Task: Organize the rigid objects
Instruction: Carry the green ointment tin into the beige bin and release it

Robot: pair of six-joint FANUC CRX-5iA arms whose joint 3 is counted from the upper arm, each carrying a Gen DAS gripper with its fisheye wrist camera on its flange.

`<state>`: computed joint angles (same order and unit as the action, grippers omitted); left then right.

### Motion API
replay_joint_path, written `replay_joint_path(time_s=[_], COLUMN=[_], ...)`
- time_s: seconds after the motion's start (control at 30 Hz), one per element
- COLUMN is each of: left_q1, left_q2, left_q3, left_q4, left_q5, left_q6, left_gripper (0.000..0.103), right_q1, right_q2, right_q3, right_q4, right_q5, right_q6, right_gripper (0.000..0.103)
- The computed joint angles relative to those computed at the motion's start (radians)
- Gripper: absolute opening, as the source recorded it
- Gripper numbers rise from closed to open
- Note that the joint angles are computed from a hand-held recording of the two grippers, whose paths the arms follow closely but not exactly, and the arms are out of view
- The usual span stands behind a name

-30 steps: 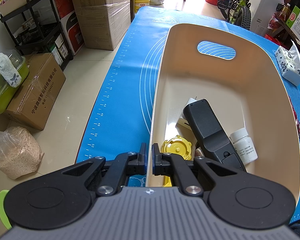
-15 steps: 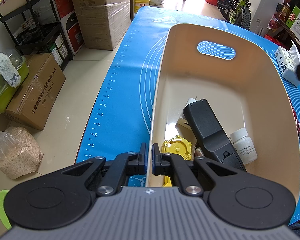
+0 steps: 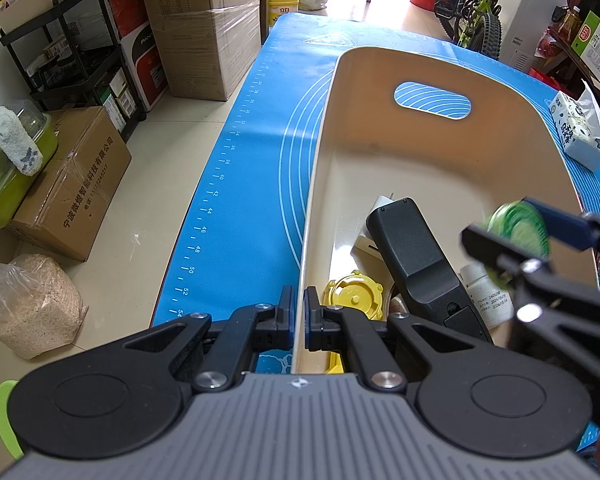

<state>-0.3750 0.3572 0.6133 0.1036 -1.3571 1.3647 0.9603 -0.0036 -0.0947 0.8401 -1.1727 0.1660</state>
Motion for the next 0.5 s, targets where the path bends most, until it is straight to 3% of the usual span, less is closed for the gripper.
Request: replay_joint_path(time_s=[0.17,0.5], left_q1=[0.0,-0.006], left_q2=[0.0,0.0], left_q3=[0.0,0.004], left_q4=[-0.001,-0.007], left_q5=[0.0,-0.001], left_q6=[0.0,0.003], left_gripper=[0.006,0.006], right_q1=[-0.013,-0.054], right_q2=[0.028,0.119], right_q3=[0.053,0.218], right_q4=[-0.113,-0.337], right_q5=[-0.008,-0.122], right_q6=[0.081,0.265], right_gripper=[0.054,0.054])
